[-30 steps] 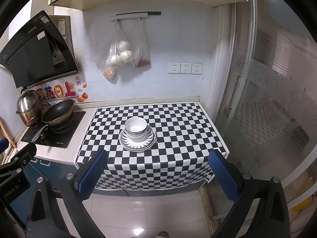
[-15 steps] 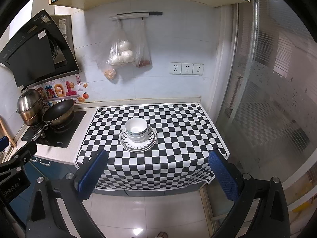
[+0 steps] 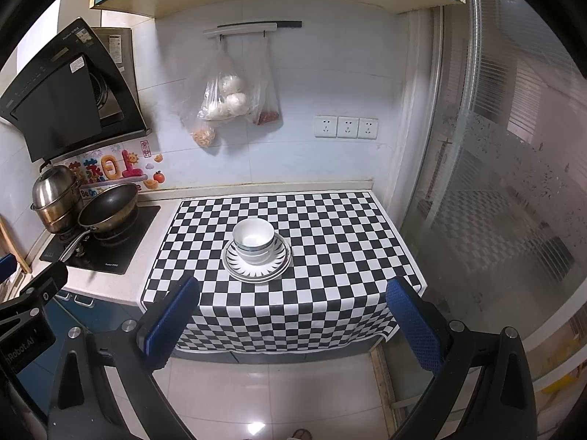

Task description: Organize plates and bowls

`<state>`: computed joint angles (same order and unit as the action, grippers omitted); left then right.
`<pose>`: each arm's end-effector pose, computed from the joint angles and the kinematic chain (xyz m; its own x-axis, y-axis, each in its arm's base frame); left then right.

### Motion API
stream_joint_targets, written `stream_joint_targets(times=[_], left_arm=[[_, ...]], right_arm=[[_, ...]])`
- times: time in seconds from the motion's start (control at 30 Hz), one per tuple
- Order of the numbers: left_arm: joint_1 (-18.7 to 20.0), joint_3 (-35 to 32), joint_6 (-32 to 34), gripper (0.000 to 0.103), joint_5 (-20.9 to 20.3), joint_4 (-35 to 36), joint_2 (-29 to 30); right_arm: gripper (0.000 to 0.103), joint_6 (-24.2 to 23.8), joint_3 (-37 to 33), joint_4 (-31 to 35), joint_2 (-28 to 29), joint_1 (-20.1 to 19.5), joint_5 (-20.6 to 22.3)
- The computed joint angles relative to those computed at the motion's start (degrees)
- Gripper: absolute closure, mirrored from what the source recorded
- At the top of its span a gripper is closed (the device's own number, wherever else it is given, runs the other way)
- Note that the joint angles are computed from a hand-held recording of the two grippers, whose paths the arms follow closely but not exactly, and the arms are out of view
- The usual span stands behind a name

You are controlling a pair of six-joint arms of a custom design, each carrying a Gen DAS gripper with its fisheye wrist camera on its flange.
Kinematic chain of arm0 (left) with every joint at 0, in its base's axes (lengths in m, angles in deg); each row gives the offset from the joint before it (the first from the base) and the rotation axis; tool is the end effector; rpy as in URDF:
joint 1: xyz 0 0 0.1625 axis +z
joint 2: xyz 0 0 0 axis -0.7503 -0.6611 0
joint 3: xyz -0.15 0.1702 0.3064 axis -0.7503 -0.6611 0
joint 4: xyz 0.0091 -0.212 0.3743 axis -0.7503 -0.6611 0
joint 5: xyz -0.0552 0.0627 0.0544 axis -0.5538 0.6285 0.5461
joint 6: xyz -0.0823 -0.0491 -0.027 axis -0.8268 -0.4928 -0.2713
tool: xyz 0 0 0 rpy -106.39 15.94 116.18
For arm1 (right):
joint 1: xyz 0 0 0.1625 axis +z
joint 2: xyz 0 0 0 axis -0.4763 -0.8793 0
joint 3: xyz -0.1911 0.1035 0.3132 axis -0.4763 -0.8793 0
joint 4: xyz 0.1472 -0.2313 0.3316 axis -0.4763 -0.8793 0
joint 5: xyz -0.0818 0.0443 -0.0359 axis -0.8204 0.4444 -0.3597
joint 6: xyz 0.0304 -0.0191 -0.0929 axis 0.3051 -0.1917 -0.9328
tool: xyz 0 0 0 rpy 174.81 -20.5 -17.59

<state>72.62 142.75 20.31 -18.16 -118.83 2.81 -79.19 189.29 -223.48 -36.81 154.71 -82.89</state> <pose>-0.5485 -0.4772 0.1935 -0.5978 0.3592 -0.7167 0.7570 0.5469 -0.3574 0.2809 -0.3241 0.4269 -0.5703 0.5292 0.6282 -0.3745 0.5131 -0.7723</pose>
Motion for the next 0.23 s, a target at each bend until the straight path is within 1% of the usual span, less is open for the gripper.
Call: stream_joint_targets(times=[0.23], left_arm=[[-0.48, 0.67, -0.31, 0.011, 0.69, -0.51, 0.09]], right_arm=[[0.000, 0.55, -0.46, 0.38, 0.78, -0.22, 0.34]])
